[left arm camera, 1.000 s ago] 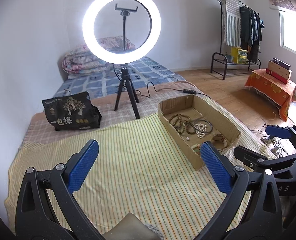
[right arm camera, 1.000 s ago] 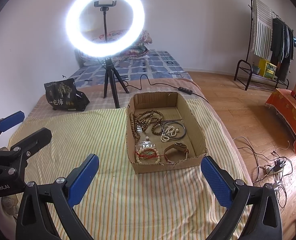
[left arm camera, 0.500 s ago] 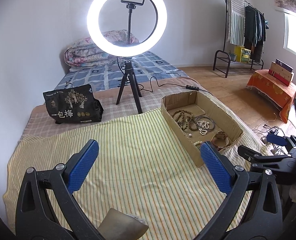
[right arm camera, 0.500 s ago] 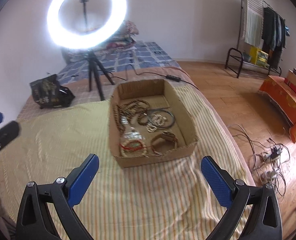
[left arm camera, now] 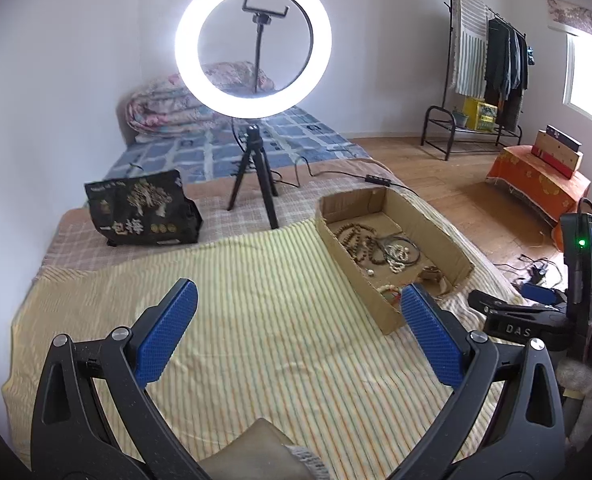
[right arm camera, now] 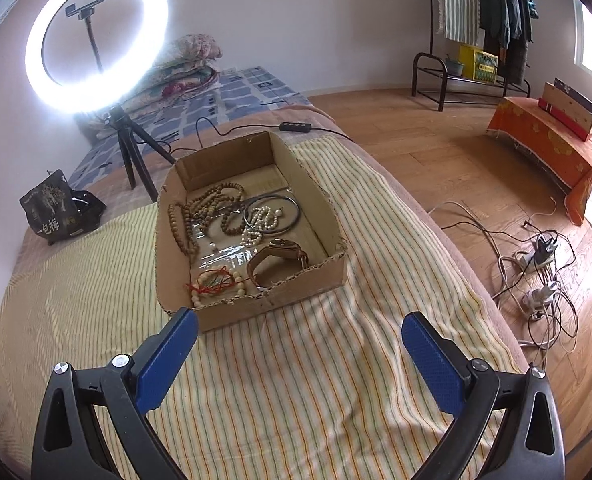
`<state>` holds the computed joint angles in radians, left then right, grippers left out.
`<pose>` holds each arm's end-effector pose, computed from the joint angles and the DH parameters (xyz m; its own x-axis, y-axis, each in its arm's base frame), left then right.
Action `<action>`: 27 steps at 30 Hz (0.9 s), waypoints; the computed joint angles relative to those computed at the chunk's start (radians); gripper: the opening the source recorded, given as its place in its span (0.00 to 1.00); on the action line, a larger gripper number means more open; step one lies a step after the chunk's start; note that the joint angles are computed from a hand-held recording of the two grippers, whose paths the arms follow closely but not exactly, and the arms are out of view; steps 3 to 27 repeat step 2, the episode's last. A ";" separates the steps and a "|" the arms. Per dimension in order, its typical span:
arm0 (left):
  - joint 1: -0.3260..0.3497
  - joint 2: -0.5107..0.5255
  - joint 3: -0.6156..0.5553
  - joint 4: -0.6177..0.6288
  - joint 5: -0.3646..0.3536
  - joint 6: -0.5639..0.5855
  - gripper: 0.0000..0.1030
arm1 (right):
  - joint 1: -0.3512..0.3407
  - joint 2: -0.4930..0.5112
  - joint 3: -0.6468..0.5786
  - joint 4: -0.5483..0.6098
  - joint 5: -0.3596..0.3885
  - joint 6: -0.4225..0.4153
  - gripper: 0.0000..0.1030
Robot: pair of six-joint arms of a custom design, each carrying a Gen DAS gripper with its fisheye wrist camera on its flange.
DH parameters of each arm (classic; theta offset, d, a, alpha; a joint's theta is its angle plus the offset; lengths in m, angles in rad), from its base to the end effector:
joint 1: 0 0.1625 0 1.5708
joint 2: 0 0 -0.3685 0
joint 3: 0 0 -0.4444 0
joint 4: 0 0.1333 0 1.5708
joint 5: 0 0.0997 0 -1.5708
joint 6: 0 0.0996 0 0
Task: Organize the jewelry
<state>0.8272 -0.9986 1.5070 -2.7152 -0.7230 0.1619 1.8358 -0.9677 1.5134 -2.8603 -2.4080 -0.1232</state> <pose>-0.3256 -0.6612 0.2622 -0.6904 0.2139 -0.6911 0.6646 0.5650 -0.4890 0.2425 -0.6672 0.2538 -0.7483 0.2204 0.6257 -0.2869 0.7429 -0.6048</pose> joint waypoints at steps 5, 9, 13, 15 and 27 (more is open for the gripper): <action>-0.002 0.007 0.002 -0.033 0.016 0.020 1.00 | 0.002 0.004 -0.003 0.001 0.003 -0.008 1.00; -0.002 0.007 0.002 -0.033 0.016 0.020 1.00 | 0.002 0.004 -0.003 0.001 0.003 -0.008 1.00; -0.002 0.007 0.002 -0.033 0.016 0.020 1.00 | 0.002 0.004 -0.003 0.001 0.003 -0.008 1.00; -0.002 0.007 0.002 -0.033 0.016 0.020 1.00 | 0.002 0.004 -0.003 0.001 0.003 -0.008 1.00; -0.002 0.007 0.002 -0.033 0.016 0.020 1.00 | 0.002 0.004 -0.003 0.001 0.003 -0.008 1.00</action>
